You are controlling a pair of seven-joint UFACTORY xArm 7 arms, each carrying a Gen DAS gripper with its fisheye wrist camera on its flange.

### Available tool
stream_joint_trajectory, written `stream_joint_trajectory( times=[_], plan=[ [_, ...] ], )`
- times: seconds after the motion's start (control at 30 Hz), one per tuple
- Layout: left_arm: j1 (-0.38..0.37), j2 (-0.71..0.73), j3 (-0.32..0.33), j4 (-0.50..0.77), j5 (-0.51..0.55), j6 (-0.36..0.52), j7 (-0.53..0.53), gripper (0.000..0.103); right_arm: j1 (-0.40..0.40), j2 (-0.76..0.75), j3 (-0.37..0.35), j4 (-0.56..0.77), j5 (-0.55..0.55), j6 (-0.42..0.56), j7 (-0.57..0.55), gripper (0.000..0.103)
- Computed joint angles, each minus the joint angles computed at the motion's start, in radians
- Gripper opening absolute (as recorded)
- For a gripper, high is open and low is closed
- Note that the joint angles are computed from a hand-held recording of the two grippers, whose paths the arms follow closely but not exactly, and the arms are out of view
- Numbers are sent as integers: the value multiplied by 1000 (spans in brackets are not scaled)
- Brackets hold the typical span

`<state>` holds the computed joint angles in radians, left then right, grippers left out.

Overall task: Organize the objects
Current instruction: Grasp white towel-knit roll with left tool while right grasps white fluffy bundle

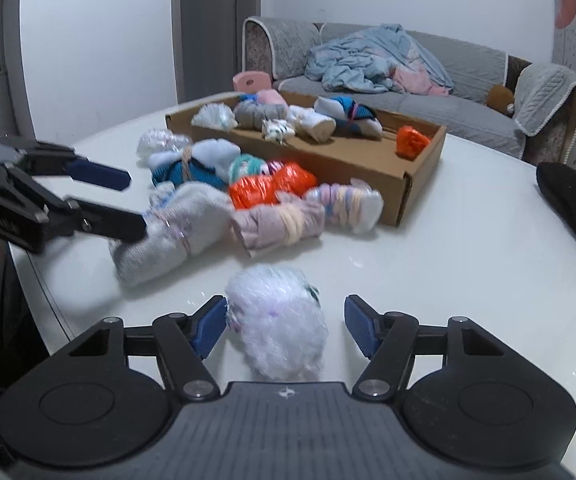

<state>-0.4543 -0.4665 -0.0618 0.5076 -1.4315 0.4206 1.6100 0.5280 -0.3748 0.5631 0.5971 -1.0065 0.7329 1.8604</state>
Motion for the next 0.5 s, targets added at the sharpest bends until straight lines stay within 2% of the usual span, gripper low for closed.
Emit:
stream_joint_trajectory(
  times=[0.17,0.3,0.37,0.5],
  plan=[
    [-15,13,-15,-4,20,7,-23,89,0,-3,18,-10,-29,8,51,60],
    [-38,69,-42,17,-35,-36,22,88,8,-2,21,-12,-47,24,76,56],
    [-38,90,-53,23,-60,-48,44,87,11,-4,26,-15,-54,40,97,44],
    [-27,93,-77,16,-158,-65,151,86,23,-16,35,-28,-70,53,145,43]
  ],
)
